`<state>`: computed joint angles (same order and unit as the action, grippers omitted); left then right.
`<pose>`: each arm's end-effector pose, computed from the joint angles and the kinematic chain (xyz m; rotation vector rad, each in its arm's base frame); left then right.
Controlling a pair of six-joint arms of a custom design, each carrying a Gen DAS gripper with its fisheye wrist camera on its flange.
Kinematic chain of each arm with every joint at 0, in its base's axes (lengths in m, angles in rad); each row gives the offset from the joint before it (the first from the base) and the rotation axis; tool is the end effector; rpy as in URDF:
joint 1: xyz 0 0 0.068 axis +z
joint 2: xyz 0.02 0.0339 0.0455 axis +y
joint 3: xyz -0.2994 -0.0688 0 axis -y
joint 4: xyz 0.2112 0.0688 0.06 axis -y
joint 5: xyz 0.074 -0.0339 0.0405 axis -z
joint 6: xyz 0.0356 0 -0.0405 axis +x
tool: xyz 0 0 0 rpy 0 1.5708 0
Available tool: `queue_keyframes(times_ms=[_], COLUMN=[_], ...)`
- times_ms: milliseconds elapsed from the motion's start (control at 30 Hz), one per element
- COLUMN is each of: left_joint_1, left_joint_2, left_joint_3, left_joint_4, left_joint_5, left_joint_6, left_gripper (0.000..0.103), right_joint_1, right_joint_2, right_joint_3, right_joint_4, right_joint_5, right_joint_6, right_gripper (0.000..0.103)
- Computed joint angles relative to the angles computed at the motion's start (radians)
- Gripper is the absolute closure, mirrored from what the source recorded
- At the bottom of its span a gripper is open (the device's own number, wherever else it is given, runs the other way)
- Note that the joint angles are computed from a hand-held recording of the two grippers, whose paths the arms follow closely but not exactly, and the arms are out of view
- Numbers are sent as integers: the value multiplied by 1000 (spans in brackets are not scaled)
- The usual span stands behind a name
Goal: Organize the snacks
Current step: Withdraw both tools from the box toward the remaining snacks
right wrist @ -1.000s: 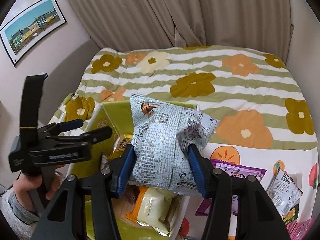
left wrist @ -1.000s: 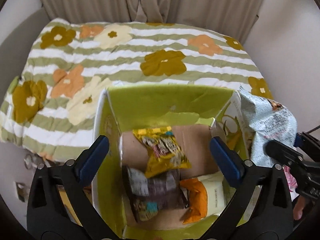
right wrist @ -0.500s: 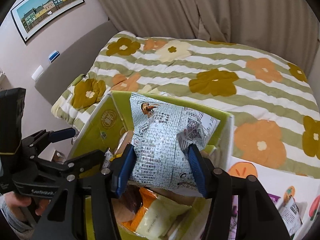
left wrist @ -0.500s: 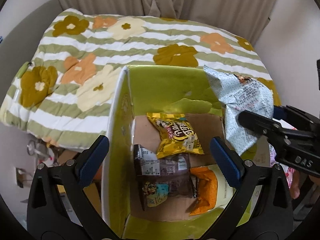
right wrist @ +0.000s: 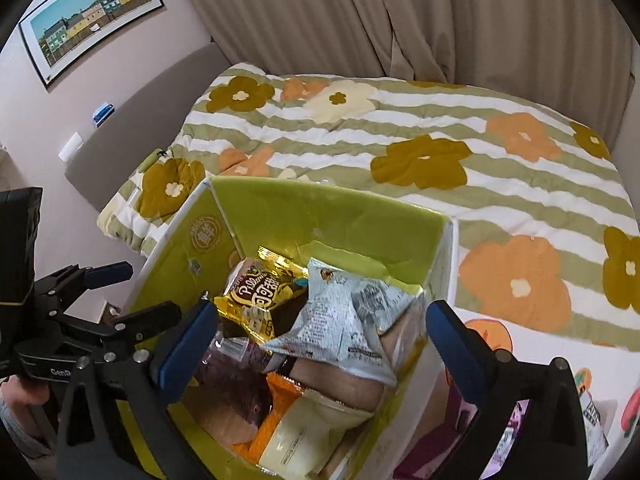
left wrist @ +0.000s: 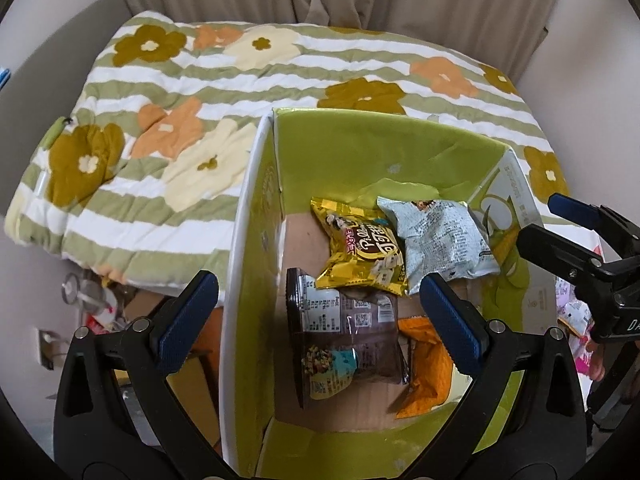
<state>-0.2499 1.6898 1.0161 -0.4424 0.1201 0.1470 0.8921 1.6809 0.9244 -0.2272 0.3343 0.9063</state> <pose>0.2955 -0.0798 0.2277 0.5664 2.6272 -0.1933 0.2020 0.2319 0.2202 0.1454 2.5018 0.3295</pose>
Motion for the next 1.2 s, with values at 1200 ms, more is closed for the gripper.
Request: queue_keyframes(times_ms=[1200], left_joint_1=[-784], left_joint_2=[-473], left_joint_3=[-122], left_joint_4=[-195], left_joint_5=[-317], left_joint_6=[-592], left_gripper=[3], right_joint_1=[867], right_joint_2=[-337], right_joint_3=[62], right_joint_4=[-1132], right_joint_5=[438], right_joint_6=[1194], right_gripper=[0])
